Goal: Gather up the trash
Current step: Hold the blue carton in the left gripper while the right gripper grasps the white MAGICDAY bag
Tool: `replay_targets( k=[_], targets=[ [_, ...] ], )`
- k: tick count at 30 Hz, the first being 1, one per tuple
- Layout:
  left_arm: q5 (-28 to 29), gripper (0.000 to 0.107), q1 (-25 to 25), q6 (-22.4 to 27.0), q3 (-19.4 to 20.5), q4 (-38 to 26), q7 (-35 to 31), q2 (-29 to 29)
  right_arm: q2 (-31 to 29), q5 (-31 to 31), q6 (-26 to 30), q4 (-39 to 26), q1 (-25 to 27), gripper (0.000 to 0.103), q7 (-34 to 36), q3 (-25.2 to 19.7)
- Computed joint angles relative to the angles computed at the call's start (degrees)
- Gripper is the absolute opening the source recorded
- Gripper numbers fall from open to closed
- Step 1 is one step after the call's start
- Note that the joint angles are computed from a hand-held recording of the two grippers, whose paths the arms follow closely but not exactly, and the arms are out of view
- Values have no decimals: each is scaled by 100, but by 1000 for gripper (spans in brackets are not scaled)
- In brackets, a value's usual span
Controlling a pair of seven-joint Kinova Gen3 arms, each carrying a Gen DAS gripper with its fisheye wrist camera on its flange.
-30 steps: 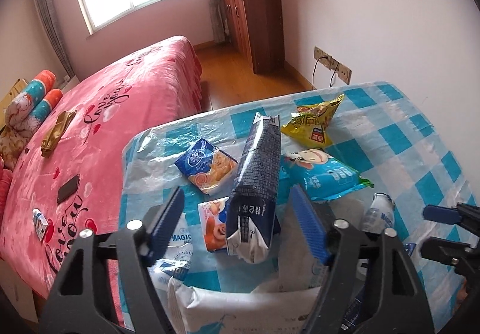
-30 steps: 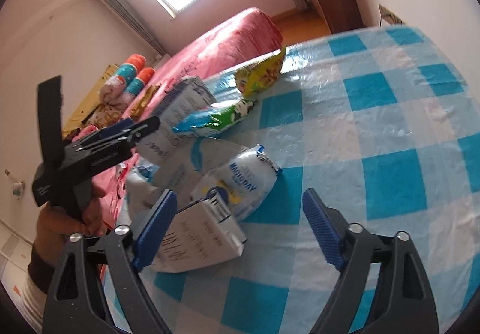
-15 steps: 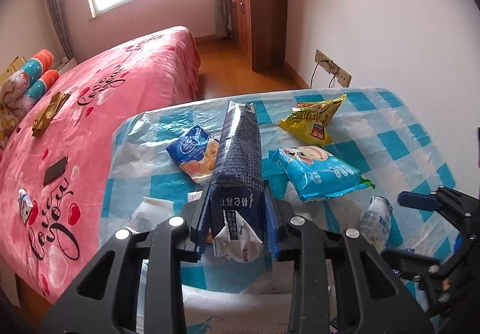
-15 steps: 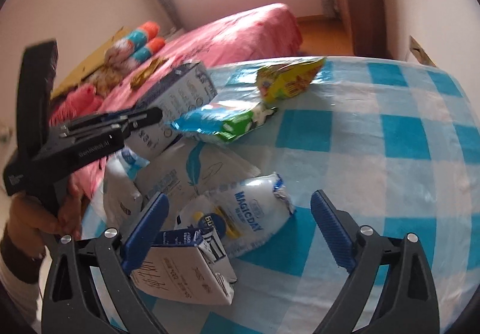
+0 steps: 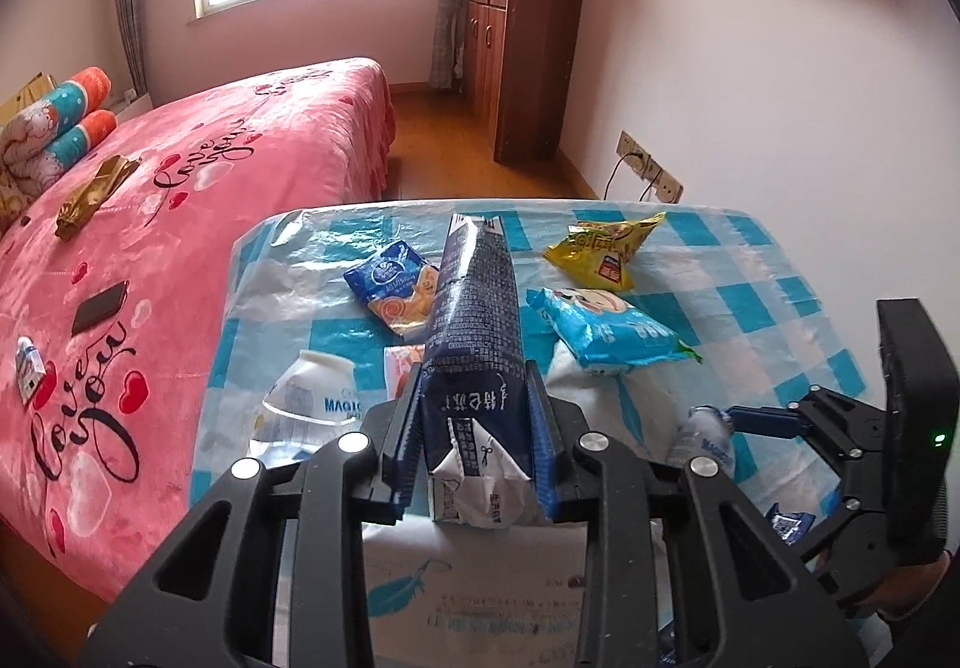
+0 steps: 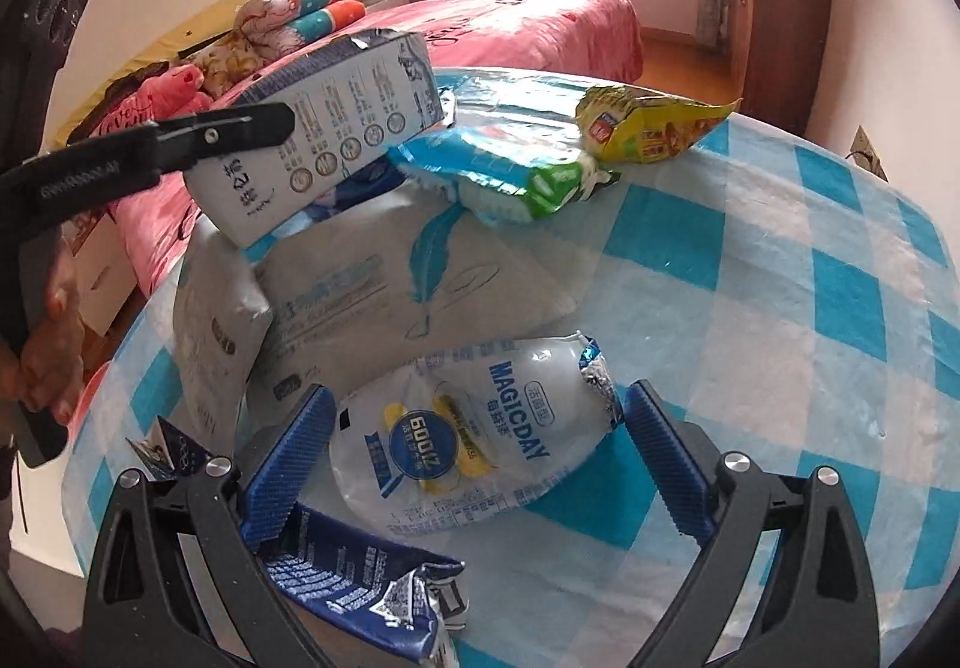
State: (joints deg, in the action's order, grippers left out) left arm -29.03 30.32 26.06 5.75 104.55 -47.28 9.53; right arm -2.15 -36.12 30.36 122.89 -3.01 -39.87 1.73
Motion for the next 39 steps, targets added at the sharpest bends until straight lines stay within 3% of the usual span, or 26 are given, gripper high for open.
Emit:
replay_targets(
  k=[5, 15, 22, 28, 31, 33, 35, 39],
  targets=[
    [93, 32, -69, -173, 92, 319, 62, -338, -86, 190, 93, 114, -58, 97, 84, -25],
    [609, 32, -545, -535, 651, 1255, 44, -1304, -537, -201, 767, 595, -69, 98, 1037, 299],
    [1036, 32, -935, -657, 1111, 1872, 57, -1994, -708, -69, 827, 722, -211, 98, 866, 292],
    [1745, 32, -1107, -604, 1236, 2342, -301, -2603, -1024, 272, 1137, 873, -184, 98, 340, 165],
    [1899, 32, -1379, -479, 1505, 2504, -368, -2860, -1056, -37, 1824, 880, -509, 98, 413, 772],
    [2104, 32, -1380, -469, 1468, 2617, -509, -2998, -1177, -256, 2067, 953, -609, 98, 598, 985],
    [2301, 32, -1394, -432, 1438, 2693, -637, -3105, -1423, -223, 1937, 1012, -498, 98, 501, 773],
    [2618, 32, -1430, -419, 1387, 2836, -826, -3309, -1916, 275, 1034, 1123, 20, 98, -34, -289]
  ],
)
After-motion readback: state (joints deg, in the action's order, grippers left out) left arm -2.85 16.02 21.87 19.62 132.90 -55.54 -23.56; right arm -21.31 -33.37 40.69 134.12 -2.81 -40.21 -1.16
